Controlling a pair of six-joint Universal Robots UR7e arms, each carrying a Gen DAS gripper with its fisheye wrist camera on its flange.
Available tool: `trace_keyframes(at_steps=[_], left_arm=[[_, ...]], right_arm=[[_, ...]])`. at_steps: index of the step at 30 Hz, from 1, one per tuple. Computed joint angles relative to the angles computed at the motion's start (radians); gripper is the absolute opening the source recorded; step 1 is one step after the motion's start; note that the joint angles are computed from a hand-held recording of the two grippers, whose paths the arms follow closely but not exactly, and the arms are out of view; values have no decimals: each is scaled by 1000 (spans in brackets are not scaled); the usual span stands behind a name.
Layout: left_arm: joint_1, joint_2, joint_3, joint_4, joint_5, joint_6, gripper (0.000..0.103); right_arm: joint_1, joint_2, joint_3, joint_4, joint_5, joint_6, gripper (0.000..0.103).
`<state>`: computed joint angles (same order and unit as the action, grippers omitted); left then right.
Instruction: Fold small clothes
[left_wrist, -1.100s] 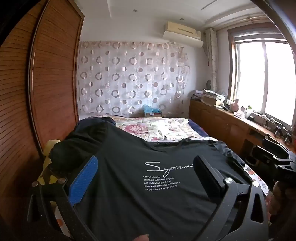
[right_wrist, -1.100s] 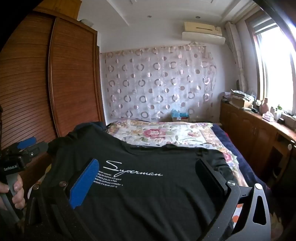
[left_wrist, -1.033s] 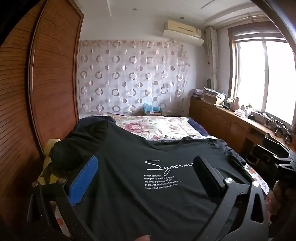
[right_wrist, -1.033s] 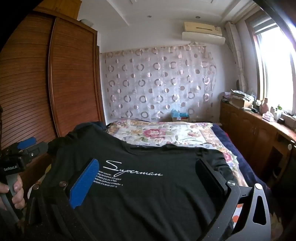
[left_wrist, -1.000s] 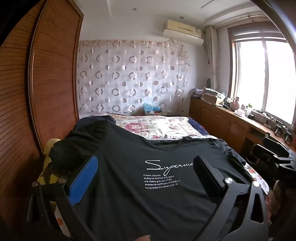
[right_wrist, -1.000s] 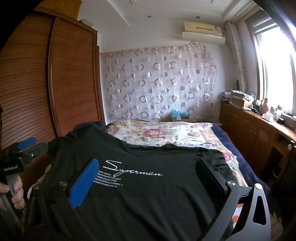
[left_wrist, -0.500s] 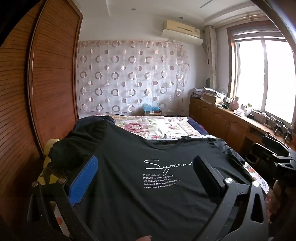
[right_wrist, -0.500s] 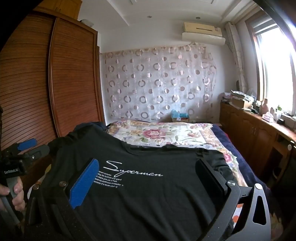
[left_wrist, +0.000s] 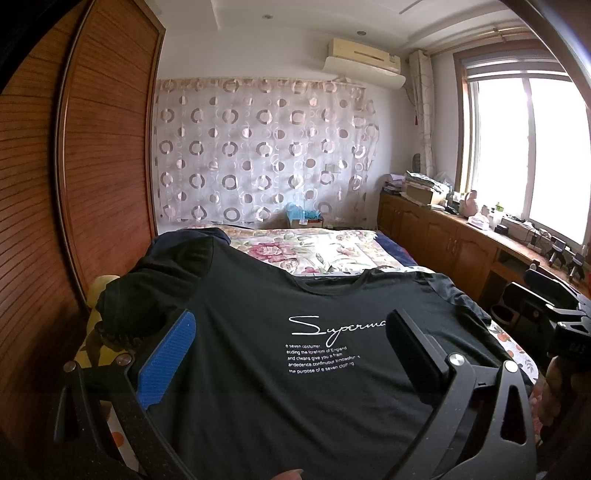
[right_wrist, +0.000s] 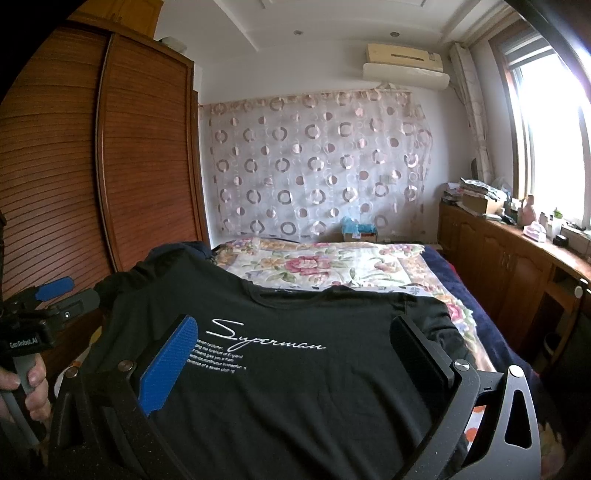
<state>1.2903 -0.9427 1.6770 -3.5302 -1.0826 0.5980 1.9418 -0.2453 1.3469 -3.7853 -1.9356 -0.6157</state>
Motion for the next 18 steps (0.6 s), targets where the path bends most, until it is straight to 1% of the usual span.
trace_keyframes(at_steps=[18], left_arm=[[-3, -4, 4, -1, 1, 3, 103]], right_arm=[[0, 0, 0, -2, -1, -1, 103]])
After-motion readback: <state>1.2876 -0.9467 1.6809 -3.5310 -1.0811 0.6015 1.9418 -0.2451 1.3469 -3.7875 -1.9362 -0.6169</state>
